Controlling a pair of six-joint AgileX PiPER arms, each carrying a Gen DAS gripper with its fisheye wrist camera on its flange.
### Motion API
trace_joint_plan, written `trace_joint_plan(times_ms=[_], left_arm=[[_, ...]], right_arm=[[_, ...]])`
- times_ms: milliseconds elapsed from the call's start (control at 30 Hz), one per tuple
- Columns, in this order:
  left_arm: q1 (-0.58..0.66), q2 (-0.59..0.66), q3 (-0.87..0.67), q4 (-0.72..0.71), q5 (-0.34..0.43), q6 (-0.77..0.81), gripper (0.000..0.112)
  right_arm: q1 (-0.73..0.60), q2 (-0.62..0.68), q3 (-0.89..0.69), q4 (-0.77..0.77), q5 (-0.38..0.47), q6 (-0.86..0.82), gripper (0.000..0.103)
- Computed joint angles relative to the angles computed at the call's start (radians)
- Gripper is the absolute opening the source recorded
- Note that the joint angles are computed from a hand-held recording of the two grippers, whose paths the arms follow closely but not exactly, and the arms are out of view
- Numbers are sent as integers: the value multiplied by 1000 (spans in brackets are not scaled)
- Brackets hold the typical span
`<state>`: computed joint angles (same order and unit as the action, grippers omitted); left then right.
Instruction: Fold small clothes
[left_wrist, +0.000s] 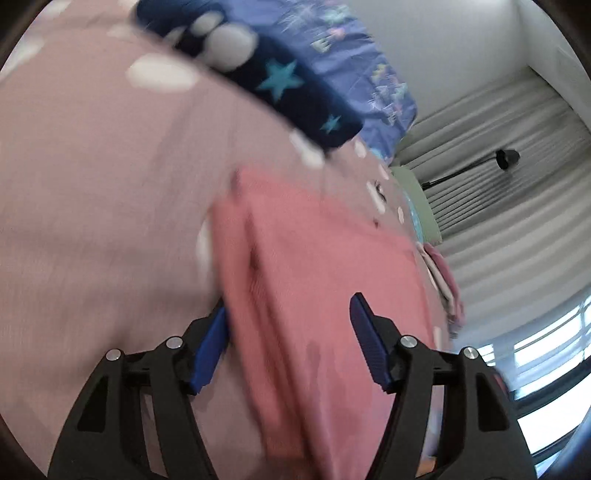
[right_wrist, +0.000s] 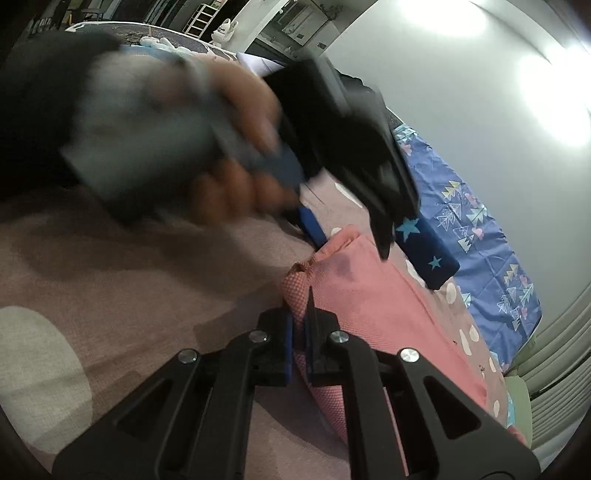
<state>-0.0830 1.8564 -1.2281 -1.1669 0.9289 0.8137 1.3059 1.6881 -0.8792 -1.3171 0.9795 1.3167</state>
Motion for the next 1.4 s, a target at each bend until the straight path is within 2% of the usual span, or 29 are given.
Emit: trace_joint_plan(times_ms=[100,133,167,200,233,300,400,500,567,600,633,700,767,1000,1167,1200,1233,1267,1300,1333,1367,1400], left_arm=[[-29,65,-83,-13,-43,-24,65],[-30,74,-86,-40,-60,-7,53],[-29,77,-85,-40,-70,4,26],[-29,80,-82,-28,-77,7,9],[-17,91,-80,-31,-64,15,7],[6,76,-50,-93,-41,63,7],[19,8,9,-186,-57,190,7],[-11,23,-3,-110,-149,130,7],[-5,57,-28,-73,-125,70,9],[-2,49,-20,-90,-123,89,10],[-7,36,-5,-96,-141,106,12],[-21,40,-16,-69,-152,85,17],[-2,38,-6,-80,-131,109,20],[19,39,5,-95,-88,130,24],[6,34,3,-88,-90,149,34],[5,32,4,-86,-92,151,34],[2,32,3,-85,-96,151,34],[3,33,3,-86,-97,153,34],[4,33,4,-86,-101,148,30],[4,36,2,-84,-104,137,14],[13,57,-15,-80,-83,111,8],[24,72,-24,-91,-59,108,8]], right_arm=[[-7,17,-13,18,-9,-24,5],[-9,20,-15,18,-11,-28,5],[-9,20,-15,17,-13,-27,5],[-11,13,-14,19,-19,-27,5],[-11,-5,-11,25,-28,-24,5],[-11,-58,-17,60,-53,-5,5],[-10,-80,-15,39,-58,24,5],[-54,-16,-46,152,-109,-102,5],[-14,-3,-29,117,-78,-80,7],[4,-5,-21,100,-68,-74,13],[26,-11,-12,86,-62,-68,26],[76,-4,-6,65,-16,-60,39],[113,29,-14,62,53,-68,39],[56,92,-97,138,128,-83,42],[-14,205,-176,52,152,-88,39],[-34,219,-198,58,144,-106,31],[-52,232,-226,78,132,-133,15],[-61,246,-250,93,130,-151,6],[-53,247,-254,85,139,-142,6],[-37,230,-240,67,138,-113,6],[-20,201,-225,55,140,-75,6],[-18,181,-217,60,136,-62,6]])
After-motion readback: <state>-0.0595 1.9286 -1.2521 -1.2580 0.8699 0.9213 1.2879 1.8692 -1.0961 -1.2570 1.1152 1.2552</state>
